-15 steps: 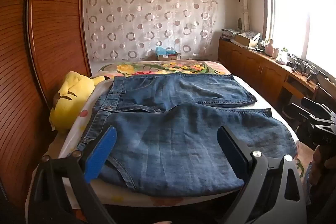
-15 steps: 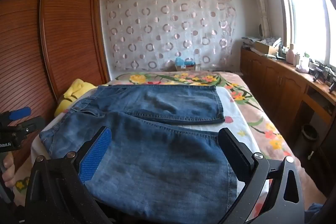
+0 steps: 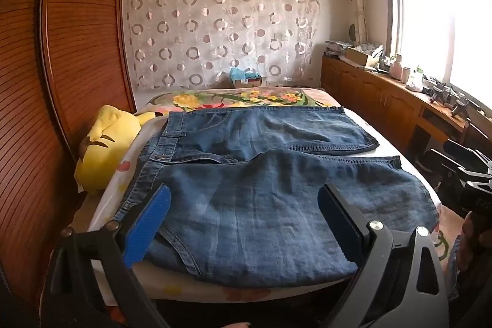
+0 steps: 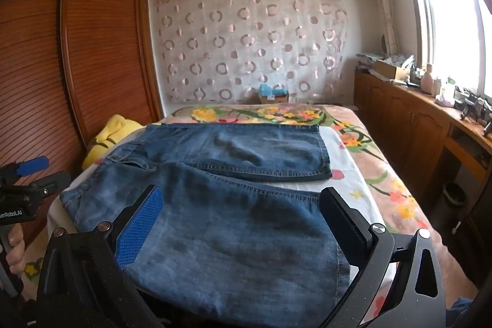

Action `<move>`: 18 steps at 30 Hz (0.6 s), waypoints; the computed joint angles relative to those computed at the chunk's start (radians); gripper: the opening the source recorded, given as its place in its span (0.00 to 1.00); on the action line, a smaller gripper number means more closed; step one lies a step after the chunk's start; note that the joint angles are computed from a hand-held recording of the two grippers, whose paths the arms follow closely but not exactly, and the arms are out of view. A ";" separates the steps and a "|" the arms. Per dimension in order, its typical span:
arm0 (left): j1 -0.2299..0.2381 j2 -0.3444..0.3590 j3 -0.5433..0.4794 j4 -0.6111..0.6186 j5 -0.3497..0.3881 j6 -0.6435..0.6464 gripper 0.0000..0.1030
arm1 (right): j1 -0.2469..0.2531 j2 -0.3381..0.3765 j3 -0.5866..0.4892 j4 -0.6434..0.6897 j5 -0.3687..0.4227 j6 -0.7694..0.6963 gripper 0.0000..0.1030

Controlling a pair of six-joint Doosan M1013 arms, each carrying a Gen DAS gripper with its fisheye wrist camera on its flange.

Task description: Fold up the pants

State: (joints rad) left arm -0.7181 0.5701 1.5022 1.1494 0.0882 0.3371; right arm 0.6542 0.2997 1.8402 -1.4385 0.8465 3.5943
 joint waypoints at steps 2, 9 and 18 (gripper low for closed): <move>0.002 0.003 -0.004 -0.015 -0.001 0.017 0.95 | 0.000 -0.001 -0.001 0.005 -0.002 -0.004 1.00; -0.002 0.001 0.002 0.059 0.003 -0.054 0.95 | 0.001 -0.003 -0.001 0.004 -0.002 -0.004 1.00; -0.004 0.001 0.001 0.051 0.008 -0.044 0.95 | 0.002 -0.004 0.000 0.004 -0.001 -0.005 1.00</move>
State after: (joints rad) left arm -0.7226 0.5714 1.5030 1.1999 0.0961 0.2933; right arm 0.6564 0.2959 1.8397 -1.4340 0.8452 3.5896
